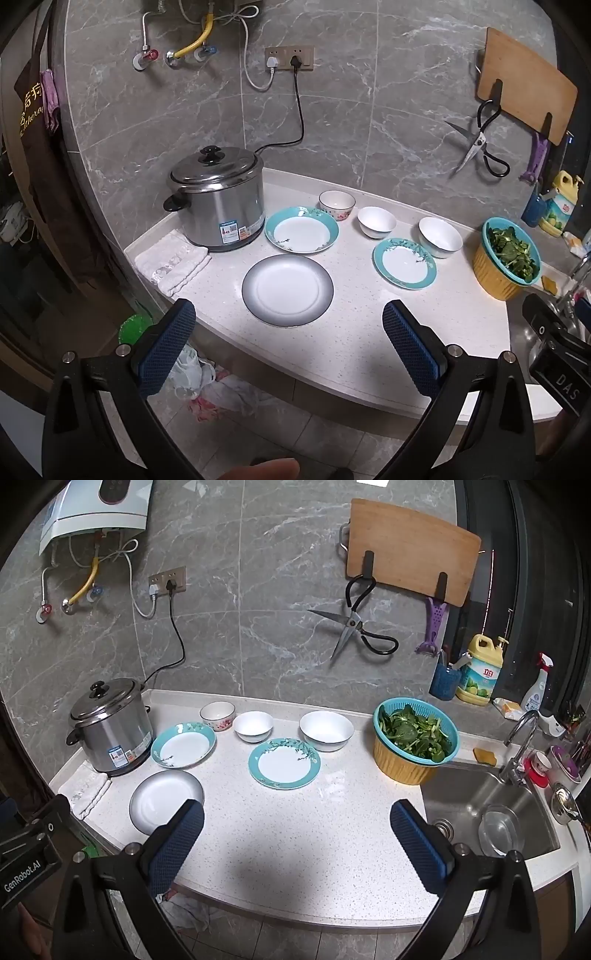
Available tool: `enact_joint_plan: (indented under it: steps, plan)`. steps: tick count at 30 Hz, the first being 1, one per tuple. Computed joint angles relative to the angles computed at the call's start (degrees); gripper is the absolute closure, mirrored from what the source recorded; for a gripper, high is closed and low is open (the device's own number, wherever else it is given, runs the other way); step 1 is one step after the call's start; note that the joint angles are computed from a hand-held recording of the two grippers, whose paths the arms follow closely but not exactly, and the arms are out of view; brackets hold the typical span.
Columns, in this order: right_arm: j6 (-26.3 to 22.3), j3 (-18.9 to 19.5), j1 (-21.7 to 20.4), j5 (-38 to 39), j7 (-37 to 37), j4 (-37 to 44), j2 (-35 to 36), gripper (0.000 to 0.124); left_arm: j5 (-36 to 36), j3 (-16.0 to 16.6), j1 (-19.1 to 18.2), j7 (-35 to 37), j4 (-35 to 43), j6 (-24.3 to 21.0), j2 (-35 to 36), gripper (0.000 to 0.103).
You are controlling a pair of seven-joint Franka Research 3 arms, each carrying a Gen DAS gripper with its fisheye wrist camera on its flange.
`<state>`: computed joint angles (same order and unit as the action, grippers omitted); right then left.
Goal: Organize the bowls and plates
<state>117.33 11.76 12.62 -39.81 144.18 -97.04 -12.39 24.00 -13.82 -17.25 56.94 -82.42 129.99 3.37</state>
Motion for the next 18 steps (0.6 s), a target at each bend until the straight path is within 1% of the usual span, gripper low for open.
enact_joint_plan:
  steps: [2,3,6,18]
  plan:
    - [0.24,-0.09,0.0,0.06,-0.13,-0.15,-0.07,0.021,0.27,0.04,0.0,0.19,0.0,-0.2,-0.01,0.0]
    - [-0.75,-0.11,0.05,0.79,-0.57,0.53,0.33,0.021,1.74,-0.08,-0.29,0.07,0.39,-0.84,0.19,0.0]
    - [-0.71,-0.1,0.1,0.24,-0.42,0.39,0.34,0.021,1.38,-0.09,-0.38,0.2,0.99,-1.49,0.53,0.0]
    - [-0.61,-0.29,0.3,0.29,-0.47,0.53,0.58,0.021,0.9,0.09,-0.71,0.27,1.15,-0.88,1.39,0.0]
